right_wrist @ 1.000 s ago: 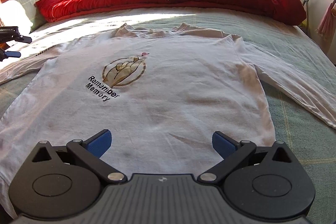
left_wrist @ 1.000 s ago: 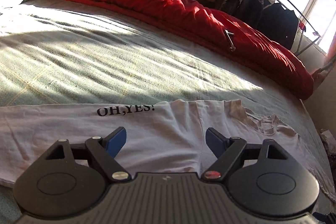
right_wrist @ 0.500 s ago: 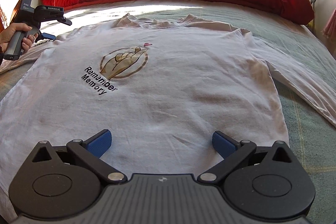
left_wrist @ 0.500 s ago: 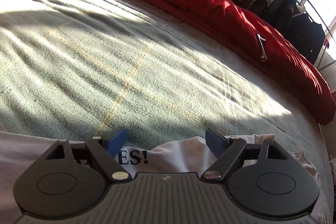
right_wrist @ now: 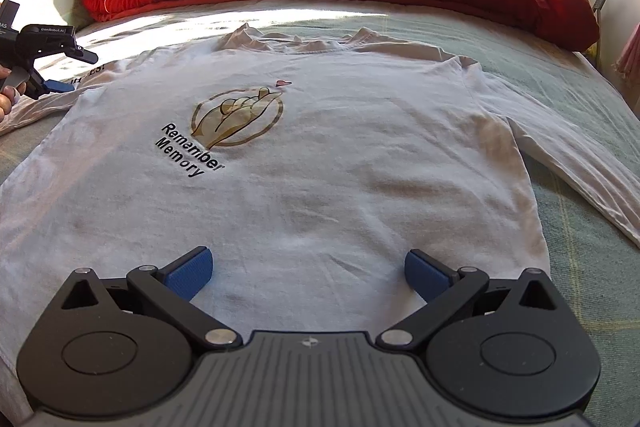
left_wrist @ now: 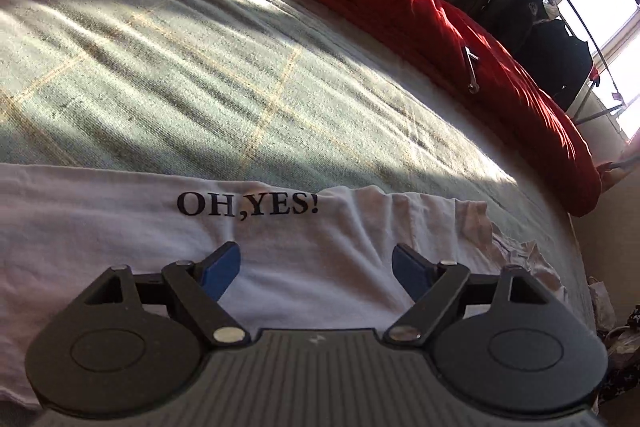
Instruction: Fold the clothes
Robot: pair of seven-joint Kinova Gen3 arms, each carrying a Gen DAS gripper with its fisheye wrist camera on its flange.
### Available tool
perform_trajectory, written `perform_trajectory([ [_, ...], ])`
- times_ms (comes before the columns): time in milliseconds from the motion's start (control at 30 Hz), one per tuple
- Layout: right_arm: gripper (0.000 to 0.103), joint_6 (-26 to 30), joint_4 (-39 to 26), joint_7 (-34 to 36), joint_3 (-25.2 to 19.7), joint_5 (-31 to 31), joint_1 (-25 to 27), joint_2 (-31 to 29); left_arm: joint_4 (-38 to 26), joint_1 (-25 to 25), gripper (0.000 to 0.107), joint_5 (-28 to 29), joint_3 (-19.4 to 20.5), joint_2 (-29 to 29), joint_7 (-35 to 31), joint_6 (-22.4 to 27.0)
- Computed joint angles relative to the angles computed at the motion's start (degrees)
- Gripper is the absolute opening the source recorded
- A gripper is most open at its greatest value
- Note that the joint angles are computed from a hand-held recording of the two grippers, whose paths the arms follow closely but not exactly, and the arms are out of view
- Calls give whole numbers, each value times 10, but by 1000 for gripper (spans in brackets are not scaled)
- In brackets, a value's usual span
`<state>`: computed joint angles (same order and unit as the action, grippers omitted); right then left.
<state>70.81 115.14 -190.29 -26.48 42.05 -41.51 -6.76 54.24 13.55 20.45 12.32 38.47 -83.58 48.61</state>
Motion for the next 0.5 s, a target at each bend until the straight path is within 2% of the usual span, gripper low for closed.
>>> perform_trajectory([
  [67, 103, 3, -2, -1, 0, 1, 0, 5, -13, -9, 83, 18, 9, 9, 2, -10],
  [300, 103, 4, -4, 2, 7, 2, -5, 8, -79, 8, 83, 16, 5, 58, 31, -9],
  [400, 103, 2, -1, 1, 6, 4, -5, 7, -83, 9, 83, 14, 11, 63, 19, 2],
  [500, 103, -1, 1, 1, 6, 7, -5, 7, -119, 23, 83, -5, -2, 74, 27, 44],
])
